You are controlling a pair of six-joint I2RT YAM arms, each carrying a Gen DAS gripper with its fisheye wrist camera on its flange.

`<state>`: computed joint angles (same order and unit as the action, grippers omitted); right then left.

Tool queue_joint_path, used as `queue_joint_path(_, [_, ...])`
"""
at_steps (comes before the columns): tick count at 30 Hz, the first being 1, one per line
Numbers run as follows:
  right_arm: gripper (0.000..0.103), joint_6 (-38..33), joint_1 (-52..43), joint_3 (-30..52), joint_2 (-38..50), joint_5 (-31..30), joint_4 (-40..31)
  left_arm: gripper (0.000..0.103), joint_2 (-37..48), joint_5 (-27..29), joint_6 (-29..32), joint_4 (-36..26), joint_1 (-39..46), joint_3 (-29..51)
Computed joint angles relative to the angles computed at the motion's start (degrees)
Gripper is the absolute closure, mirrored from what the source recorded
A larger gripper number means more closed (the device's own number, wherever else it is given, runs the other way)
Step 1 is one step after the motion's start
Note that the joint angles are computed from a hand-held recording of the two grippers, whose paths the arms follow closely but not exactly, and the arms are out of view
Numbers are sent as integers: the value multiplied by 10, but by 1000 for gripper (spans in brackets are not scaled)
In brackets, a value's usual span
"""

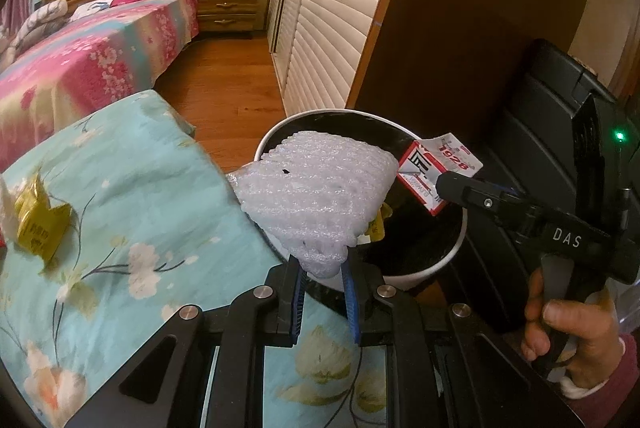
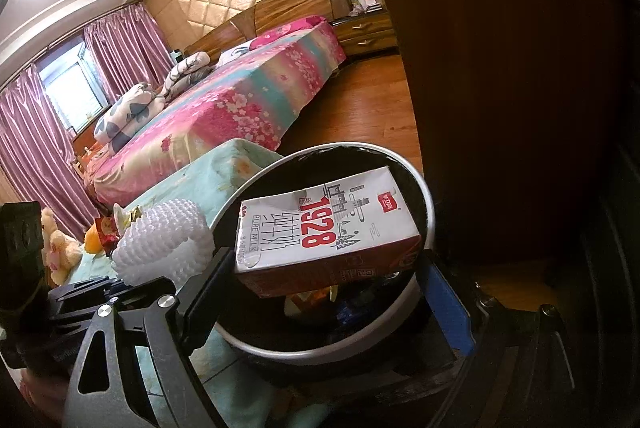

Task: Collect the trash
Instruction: 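Carry the foam sleeve with the left tool while the right tool carries the box over the bin, then open the left tool over the bin while the right tool releases the box into it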

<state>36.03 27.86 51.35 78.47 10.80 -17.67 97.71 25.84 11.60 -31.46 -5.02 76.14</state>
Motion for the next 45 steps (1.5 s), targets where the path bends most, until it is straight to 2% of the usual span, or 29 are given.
queue_joint_path(15, [12,-11,-24,5,10,-27,2,87,16,-16,-8,-17,-18,29])
queue_joint_path(23, [12,-22,-35,16,18,-36,-3,80,13,-25,-10,-10,-26,27])
queue_joint_path(26, [12,-16,-40,11,14,-45,2,69,9,-29,-12,-8,-25,24])
queue_joint_path(28, [12,-13,-41,9,13,-46,2,54,3,-31,-17,-3,-24,17])
queue_joint_path(29, [12,-10,-40,8,12,-44,2,53,0,-31,-19,1,-23,13])
queue_joint_path(36, [12,5,-25,1,0,-36,3,53,-23,-25,-22,10,-9,-18])
queue_joint_path(45, [11,29,29,25,20,-15,6,53,-56,-13,-22,7,58,-64])
